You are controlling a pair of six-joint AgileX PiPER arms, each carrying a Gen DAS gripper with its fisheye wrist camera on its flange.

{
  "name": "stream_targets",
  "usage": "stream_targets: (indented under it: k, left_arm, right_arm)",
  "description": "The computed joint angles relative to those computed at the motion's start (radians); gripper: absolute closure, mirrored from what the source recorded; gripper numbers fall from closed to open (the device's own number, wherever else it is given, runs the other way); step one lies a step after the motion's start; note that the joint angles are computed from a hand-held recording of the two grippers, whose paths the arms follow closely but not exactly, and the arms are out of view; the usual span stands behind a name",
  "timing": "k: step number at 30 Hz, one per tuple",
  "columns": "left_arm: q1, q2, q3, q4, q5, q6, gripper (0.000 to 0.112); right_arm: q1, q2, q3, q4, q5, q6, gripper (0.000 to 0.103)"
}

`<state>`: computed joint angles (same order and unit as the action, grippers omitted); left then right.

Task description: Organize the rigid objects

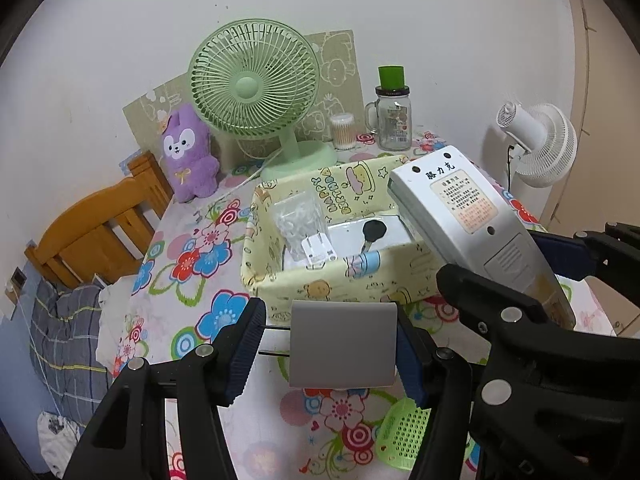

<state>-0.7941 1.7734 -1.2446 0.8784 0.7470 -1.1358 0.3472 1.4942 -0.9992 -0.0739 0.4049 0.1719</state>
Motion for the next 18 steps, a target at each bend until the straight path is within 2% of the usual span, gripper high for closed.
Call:
stream_targets:
  k: [11, 18]
  left_arm:
    - [0.065, 0.071, -0.094, -0.051, -0.02, 0.069, 0.05]
    - [0.101, 0.115, -0.159, -0.093, -0.024, 0.117, 0.05]
  right_arm:
    - [-0.034, 0.107, -0.103, 0.076, 0.012, -0.052, 0.055]
    - [-0.043, 0.166, -0.173, 0.061, 0.022, -0.036, 0.055]
